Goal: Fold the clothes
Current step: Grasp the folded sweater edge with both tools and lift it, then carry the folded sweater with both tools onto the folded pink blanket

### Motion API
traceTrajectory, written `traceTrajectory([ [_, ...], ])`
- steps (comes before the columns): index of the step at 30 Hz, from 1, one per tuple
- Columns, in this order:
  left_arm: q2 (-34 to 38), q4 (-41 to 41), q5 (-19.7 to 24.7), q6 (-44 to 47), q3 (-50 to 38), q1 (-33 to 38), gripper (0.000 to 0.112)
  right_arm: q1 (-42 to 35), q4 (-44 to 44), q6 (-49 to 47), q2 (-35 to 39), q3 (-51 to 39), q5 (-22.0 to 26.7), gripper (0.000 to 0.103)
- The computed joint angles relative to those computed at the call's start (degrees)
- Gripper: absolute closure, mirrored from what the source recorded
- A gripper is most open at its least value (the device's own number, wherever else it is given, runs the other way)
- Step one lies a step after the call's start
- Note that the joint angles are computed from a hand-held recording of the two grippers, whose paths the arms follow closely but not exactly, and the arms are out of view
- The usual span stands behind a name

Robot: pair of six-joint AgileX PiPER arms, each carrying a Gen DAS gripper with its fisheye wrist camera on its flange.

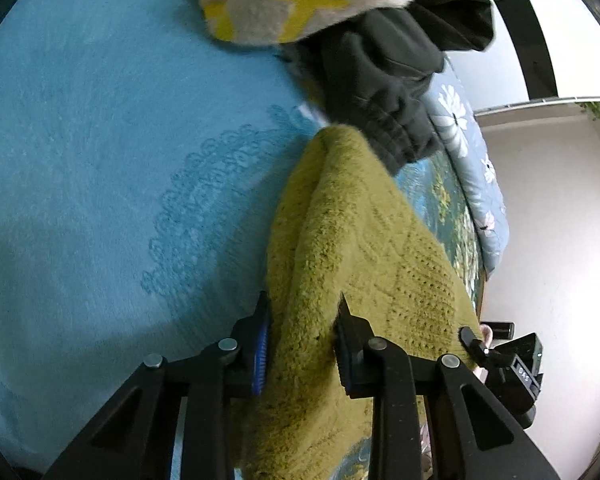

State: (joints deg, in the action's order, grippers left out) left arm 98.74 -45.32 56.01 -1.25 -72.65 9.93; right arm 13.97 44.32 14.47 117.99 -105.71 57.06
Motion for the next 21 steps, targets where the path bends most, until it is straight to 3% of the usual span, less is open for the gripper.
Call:
traceTrajectory([
  [6, -1.67, -2.06, 0.76, -2.04, -3.96, -5.18, 0.084, -3.48, -3.42, 0.93, -15.93, 14.0, -3.71, 0.068],
  [10, -0.91, -4.2, 0.81, -2.32, -8.35, -11.44, 0.084, -8.66, -7.38, 3.97, -28.32, 22.37, -3.51, 0.068],
  [16, 3.92, -5.35, 2.63, -3.95, -20.71, -22.93, 0.084, -20.06, -9.56, 5.19, -42.42, 29.08, 1.42, 0.068],
  [21, 9.1, -3.28, 4.96, -7.57, -34.02, -30.51, 0.084, -34.18, -3.76, -1.44, -47.34, 31.13, 6.78, 0.068],
])
